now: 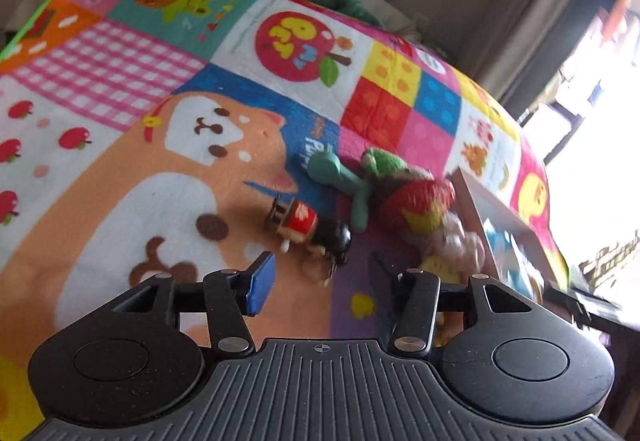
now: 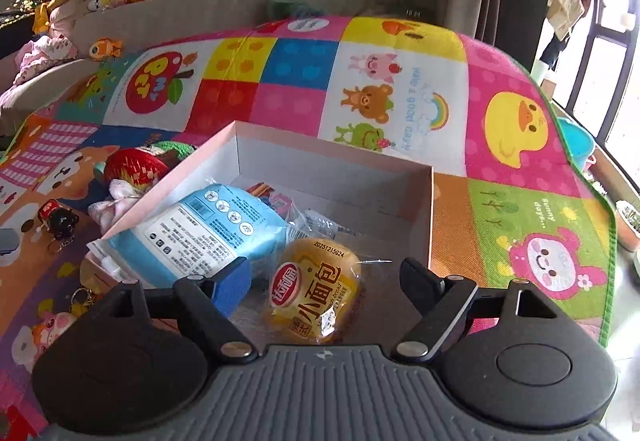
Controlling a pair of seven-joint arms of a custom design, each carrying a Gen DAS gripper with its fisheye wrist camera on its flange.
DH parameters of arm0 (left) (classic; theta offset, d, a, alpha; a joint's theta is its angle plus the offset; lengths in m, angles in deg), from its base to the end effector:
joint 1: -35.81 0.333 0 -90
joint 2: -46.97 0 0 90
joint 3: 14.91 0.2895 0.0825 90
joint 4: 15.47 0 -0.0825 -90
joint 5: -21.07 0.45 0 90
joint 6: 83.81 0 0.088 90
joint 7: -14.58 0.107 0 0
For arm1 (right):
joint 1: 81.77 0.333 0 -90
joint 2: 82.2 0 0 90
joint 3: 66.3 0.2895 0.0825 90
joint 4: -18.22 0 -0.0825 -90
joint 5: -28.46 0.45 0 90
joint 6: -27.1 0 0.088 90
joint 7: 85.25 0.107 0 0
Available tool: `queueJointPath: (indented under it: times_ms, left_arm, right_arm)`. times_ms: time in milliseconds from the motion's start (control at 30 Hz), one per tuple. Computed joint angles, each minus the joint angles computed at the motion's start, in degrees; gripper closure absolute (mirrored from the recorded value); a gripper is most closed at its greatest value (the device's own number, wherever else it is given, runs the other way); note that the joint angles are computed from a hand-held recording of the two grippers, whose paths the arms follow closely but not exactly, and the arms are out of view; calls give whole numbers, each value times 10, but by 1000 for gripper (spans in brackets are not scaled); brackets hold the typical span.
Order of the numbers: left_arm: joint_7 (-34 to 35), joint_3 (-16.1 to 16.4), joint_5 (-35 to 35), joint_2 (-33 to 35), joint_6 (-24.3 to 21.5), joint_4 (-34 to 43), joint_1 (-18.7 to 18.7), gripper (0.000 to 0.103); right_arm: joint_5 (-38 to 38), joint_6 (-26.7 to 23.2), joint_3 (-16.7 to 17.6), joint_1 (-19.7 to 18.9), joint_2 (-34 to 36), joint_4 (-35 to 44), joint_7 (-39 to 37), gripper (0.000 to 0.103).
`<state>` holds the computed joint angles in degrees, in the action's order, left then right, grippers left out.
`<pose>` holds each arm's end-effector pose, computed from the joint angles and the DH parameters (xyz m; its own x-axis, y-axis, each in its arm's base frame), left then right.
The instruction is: Organize objects
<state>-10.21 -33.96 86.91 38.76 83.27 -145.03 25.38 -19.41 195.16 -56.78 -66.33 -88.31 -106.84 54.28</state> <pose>0.4826 -0.3401 0.4175 0.1699 -0.8516 0.4958 -0.5842 -0.4922 -0.6453 0.5354 0.3034 0.4603 0.2826 -0.9561 0.0781 -0.5530 -0.2289 -0.8011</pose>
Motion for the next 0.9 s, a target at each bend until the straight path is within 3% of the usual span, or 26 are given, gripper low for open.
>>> queueJointPath:
  times_ms: [67,167,367,500,600,733,800,900]
  left_arm:
    - [38,7,-52,30,-25,30,-6,47]
    - [65,23,-85,78,-48,78,-18,47]
    - [145,52,-97,140,-132,154,-68,49]
    - [211,63,-88,124,-77,125,-81,58]
    - [238,60,-69,86,-35,75,-81,61]
    - [355,45,-144,19,18,-7,-74,61]
    - [458,57,-234,-10,58,-52,-90,61]
    - [474,35,-250,-46,72,-92,-77,61]
  right_arm:
    - [-54,19,11,-14,-34,-27,61,17]
    - [-75,53,31,-34,-79,-70,99,16]
    - [-19,82,60,-40,-117,-126,57,14]
    - [90,114,15,35,-97,-142,-45,14]
    - [127,123,23,52,-68,-130,-81,14]
    - [221,123,-7,114,-28,-108,-183,14]
    - [239,117,5,112,-12,-95,-204,14]
    - [239,108,33,91,7,-79,-202,14]
